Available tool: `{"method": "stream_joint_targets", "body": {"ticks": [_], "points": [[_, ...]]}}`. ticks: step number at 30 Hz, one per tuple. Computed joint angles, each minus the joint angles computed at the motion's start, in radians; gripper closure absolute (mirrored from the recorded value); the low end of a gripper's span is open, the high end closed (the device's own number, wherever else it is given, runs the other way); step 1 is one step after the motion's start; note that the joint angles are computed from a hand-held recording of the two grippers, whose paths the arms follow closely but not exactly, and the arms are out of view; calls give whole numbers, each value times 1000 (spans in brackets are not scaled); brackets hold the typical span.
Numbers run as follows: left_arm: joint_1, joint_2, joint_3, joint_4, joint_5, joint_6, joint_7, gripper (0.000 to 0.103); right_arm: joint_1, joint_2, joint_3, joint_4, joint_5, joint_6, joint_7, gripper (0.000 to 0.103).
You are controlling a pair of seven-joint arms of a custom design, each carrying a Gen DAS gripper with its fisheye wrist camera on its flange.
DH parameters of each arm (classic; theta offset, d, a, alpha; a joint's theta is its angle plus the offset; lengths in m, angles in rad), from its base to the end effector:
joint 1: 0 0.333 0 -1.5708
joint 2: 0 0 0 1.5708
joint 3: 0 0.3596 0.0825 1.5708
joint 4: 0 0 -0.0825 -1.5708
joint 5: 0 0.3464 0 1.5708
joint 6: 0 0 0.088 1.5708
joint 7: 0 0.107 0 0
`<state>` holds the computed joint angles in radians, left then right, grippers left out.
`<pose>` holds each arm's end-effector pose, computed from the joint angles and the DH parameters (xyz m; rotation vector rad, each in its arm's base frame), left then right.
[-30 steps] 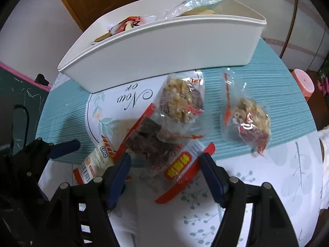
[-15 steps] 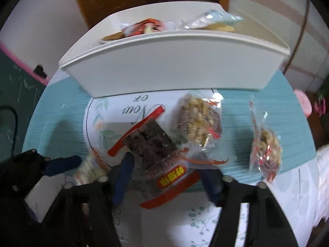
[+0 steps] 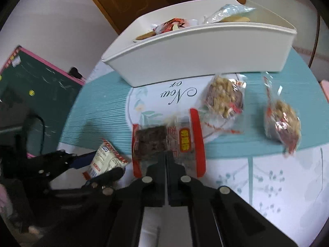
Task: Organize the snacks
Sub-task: 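Grasp the white LIPO packet with left gripper while right grasps red-striped packet, then carry both packets over the white tray and open both grippers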
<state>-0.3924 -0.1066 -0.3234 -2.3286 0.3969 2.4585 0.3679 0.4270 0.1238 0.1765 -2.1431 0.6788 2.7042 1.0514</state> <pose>0.3600 -0.3185 0.4688 -2.2027 1.7943 -0.3942 0.4793 0.3000 0.4559 -2.2258 1.2347 0.0526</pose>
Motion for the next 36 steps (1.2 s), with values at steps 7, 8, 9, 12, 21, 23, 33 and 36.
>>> {"method": "stream_joint_targets", "body": {"ticks": [7,8,9,12,21,23,33,36], "points": [[0,-58,-17,32,40,-15,-48,59,-16,-84,-5,-27,168,-43,-117,103],[0,-81,-11,29,37,-18,-32,59,-13,-94,-7,-23,188,-45,-132,103],[4,-83,-14,45,49,-21,-31,59,-12,-109,-11,-22,208,-46,-152,103],[10,-94,-26,101,91,-57,-28,59,-5,-152,-24,-10,254,-50,-205,103],[25,-112,-20,157,101,-86,-5,59,-12,-148,-48,66,40,-151,-152,95],[23,-113,-15,142,71,-74,-1,59,-15,-131,-45,47,-57,-140,-122,71],[33,-131,-9,81,-4,-38,-30,58,-30,-65,-42,19,-254,-178,-393,49],[32,-127,-10,77,-15,-40,-41,58,-32,-53,-36,26,-280,-217,-510,49]]}}
